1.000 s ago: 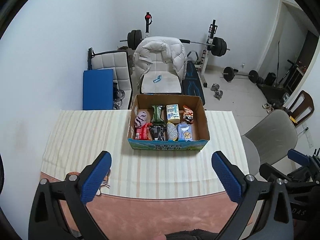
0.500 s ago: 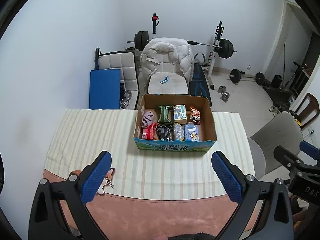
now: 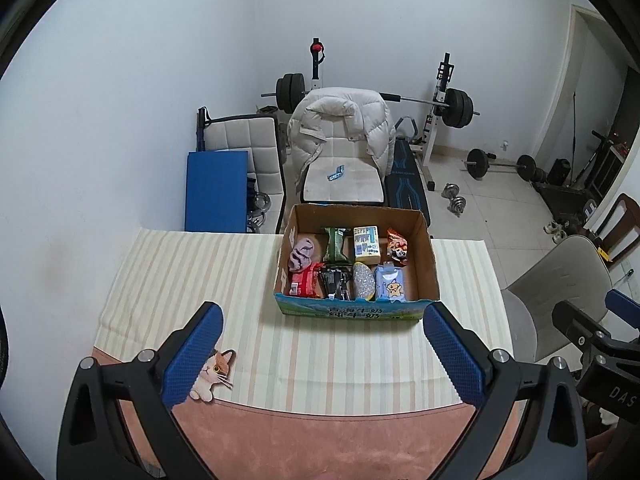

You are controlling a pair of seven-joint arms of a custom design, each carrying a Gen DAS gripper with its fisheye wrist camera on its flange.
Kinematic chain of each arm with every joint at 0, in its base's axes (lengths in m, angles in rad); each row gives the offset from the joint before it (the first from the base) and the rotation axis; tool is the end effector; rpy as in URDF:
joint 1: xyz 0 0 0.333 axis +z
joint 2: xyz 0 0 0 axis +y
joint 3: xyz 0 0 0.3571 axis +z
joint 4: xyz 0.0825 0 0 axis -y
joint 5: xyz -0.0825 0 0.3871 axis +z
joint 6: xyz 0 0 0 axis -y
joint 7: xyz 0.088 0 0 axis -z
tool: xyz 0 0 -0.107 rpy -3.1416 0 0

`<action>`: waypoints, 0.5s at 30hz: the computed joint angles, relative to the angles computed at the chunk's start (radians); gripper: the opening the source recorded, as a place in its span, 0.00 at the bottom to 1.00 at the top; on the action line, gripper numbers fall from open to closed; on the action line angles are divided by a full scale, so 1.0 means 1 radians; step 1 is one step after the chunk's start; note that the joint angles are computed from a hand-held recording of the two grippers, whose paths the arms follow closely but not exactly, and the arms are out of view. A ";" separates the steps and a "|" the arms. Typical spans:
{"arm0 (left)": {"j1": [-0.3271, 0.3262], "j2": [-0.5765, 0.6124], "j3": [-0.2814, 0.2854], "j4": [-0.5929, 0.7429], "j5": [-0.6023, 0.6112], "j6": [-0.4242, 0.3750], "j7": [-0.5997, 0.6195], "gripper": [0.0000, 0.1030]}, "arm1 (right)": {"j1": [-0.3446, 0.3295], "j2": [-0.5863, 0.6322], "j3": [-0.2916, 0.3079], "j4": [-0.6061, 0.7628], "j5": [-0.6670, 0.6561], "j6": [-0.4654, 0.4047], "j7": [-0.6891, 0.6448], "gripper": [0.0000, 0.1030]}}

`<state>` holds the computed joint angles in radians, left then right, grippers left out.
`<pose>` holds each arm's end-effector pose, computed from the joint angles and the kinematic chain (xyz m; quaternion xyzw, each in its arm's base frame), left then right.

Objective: Organize soft objects

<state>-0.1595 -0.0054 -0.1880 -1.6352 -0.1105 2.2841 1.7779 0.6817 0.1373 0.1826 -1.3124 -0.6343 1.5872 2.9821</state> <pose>0.5696 -0.2094 0.7188 -0.4781 0.8161 -0.2754 0.1721 0.4475 0.4112 0.7302 -0.4502 0.8386 -0.2585 0.1653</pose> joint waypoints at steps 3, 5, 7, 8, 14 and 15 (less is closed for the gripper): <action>0.000 0.002 0.000 0.006 -0.004 -0.009 0.001 1.00 | 0.005 0.010 -0.001 0.020 -0.011 -0.025 -0.009 1.00; -0.001 0.007 0.000 0.015 -0.002 -0.015 0.000 1.00 | 0.006 0.012 -0.003 0.024 -0.009 -0.025 -0.010 1.00; -0.001 0.008 0.000 0.017 -0.002 -0.018 0.001 1.00 | 0.008 0.012 -0.004 0.023 -0.013 -0.026 -0.012 1.00; -0.002 0.008 0.000 0.018 -0.003 -0.019 0.003 1.00 | 0.009 0.014 -0.005 0.026 -0.014 -0.029 -0.013 1.00; -0.001 0.007 0.001 0.020 -0.016 -0.025 0.010 1.00 | 0.015 0.020 -0.008 0.039 -0.027 -0.038 -0.013 1.00; -0.001 0.006 0.001 0.020 -0.015 -0.024 0.009 1.00 | 0.015 0.022 -0.009 0.042 -0.028 -0.039 -0.017 1.00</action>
